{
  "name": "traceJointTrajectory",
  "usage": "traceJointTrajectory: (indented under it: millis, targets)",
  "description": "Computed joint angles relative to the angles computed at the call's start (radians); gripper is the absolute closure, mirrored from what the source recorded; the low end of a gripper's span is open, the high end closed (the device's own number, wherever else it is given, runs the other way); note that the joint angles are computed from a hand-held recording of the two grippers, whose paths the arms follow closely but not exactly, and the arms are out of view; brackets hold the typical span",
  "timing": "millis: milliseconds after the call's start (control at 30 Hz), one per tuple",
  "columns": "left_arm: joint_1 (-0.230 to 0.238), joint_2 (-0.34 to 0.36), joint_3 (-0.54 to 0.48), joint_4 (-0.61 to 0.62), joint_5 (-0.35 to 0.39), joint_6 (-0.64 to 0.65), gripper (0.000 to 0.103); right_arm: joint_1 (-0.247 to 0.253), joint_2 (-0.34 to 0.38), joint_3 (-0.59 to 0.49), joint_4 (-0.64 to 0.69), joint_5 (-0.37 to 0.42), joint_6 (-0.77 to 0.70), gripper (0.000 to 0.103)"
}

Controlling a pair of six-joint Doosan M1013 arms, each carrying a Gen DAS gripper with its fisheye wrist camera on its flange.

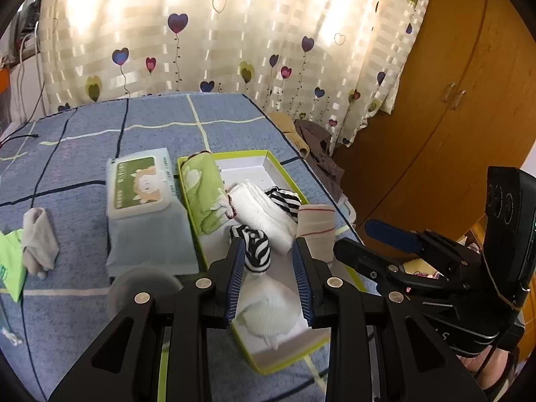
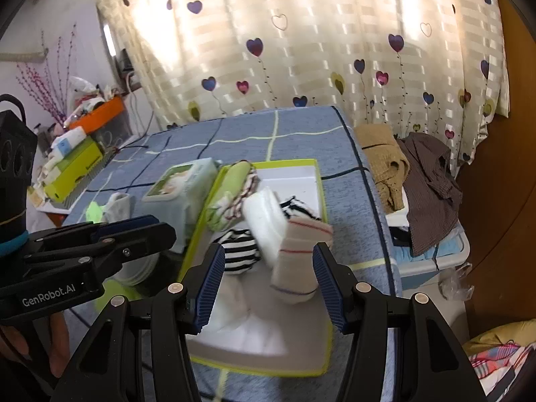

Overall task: Organize soft objects
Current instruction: 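Withdraw both grippers from the tray toward the remaining items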

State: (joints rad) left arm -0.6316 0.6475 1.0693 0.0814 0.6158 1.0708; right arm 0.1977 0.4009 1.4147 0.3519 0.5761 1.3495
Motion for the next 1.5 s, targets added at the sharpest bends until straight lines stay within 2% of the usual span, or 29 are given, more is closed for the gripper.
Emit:
traceJointTrajectory:
  millis: [300, 600, 1000, 1500]
  targets:
    - [-0.005, -0.084, 0.123, 0.028, -0.074, -0.023, 0.072, 0.039, -0.055, 0.05, -0.046, -0.032, 0.04, 0.048]
    - [-0.002, -0.152, 0.221, 0.088, -0.143, -0.087, 0.072, 0.077, -0.078, 0.064, -0.063, -0.034, 0.034, 0.048]
    - [0.007, -0.199, 0.296, 0.138, -0.188, -0.156, 0.072, 0.113, -0.081, 0.049, -0.093, -0.025, 0.032, 0.047]
    - [0.017, -0.222, 0.338, 0.201, -0.203, -0.25, 0.072, 0.135, -0.067, 0.025, -0.073, 0.001, -0.013, 0.046]
